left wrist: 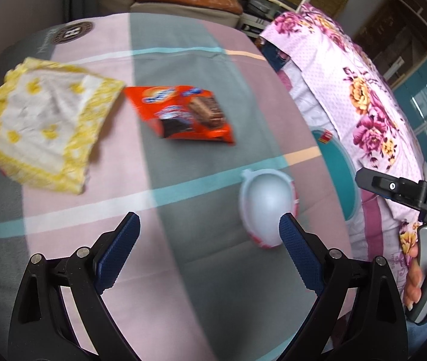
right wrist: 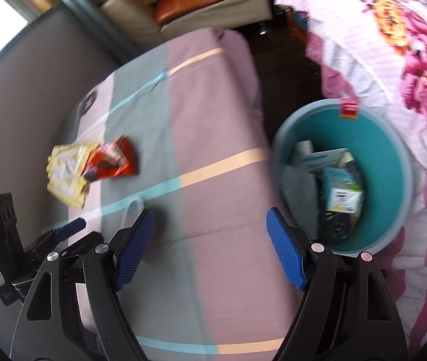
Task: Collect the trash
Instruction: 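Move both tools back over the white cup and Ovaltine bag on the table, then grasp the white cup rim with the right tool while the left tool grasps the Ovaltine bag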
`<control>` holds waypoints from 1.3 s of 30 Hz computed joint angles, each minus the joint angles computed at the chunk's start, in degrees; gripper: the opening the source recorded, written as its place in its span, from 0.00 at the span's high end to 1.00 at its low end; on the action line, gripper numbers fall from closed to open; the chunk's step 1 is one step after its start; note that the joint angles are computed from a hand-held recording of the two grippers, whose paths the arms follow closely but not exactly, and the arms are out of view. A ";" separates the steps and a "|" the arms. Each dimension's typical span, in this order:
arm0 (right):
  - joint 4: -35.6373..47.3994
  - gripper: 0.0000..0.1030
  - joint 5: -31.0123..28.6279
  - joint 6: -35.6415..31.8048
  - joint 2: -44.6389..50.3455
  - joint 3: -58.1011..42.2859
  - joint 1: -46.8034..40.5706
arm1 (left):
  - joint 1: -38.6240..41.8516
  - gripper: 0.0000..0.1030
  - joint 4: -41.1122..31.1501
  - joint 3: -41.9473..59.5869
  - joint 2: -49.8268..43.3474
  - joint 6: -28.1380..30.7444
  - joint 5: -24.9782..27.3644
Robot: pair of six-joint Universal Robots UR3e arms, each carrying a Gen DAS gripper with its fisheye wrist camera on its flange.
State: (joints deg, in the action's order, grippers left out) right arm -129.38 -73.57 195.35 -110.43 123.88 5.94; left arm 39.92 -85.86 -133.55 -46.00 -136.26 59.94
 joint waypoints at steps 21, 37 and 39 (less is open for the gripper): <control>-8.21 0.61 -5.39 9.08 27.74 -16.32 18.43 | 22.16 0.09 -15.35 1.21 2.43 19.23 -0.26; -13.17 0.96 -6.32 6.88 24.03 -12.72 13.39 | -0.90 0.09 13.39 6.80 -17.04 -9.02 -3.25; -12.93 0.96 -5.94 6.20 23.07 -12.62 12.09 | -4.04 0.09 18.17 8.30 -21.40 -13.50 -2.70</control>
